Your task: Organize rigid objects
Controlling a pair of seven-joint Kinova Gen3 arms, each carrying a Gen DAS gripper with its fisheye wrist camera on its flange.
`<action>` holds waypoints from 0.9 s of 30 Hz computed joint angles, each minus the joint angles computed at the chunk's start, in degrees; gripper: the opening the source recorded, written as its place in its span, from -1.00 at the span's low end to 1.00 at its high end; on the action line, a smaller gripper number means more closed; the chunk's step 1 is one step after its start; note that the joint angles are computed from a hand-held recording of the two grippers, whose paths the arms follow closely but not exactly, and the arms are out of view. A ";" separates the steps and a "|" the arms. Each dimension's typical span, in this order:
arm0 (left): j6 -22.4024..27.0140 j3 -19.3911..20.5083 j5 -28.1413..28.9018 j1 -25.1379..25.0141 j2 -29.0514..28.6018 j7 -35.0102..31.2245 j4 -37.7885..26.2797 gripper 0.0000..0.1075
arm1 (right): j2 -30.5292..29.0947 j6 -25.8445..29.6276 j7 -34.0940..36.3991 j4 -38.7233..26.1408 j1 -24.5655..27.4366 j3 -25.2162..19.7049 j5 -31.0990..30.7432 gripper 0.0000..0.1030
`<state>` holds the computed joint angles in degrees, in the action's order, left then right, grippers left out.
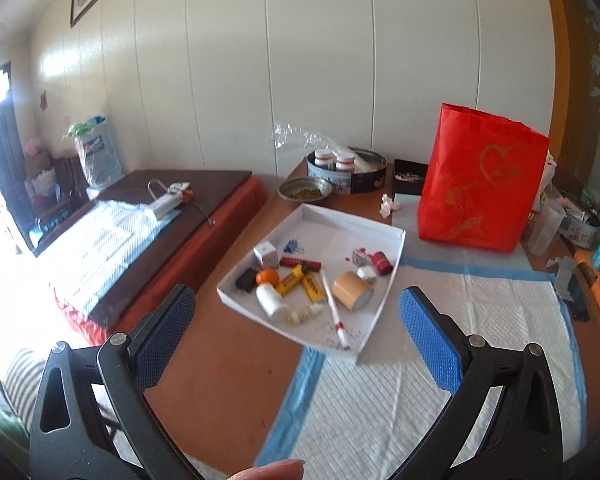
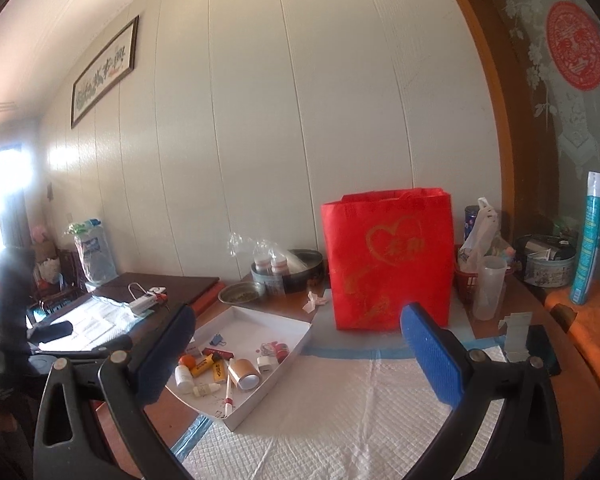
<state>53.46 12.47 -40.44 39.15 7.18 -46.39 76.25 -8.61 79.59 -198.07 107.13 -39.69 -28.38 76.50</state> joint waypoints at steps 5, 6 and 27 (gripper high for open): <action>2.61 1.32 -2.72 2.39 -0.91 3.17 1.17 0.91 | -2.51 1.85 -3.61 3.07 -0.70 -2.78 -0.39 1.00; 3.04 1.58 -3.35 2.76 -0.96 3.79 1.28 0.91 | -2.83 1.76 -3.68 3.28 -0.65 -2.88 -0.96 1.00; 8.76 3.66 -9.39 7.25 -0.83 11.39 1.48 0.91 | -8.43 -2.18 -4.06 6.54 5.45 -8.83 -4.45 1.00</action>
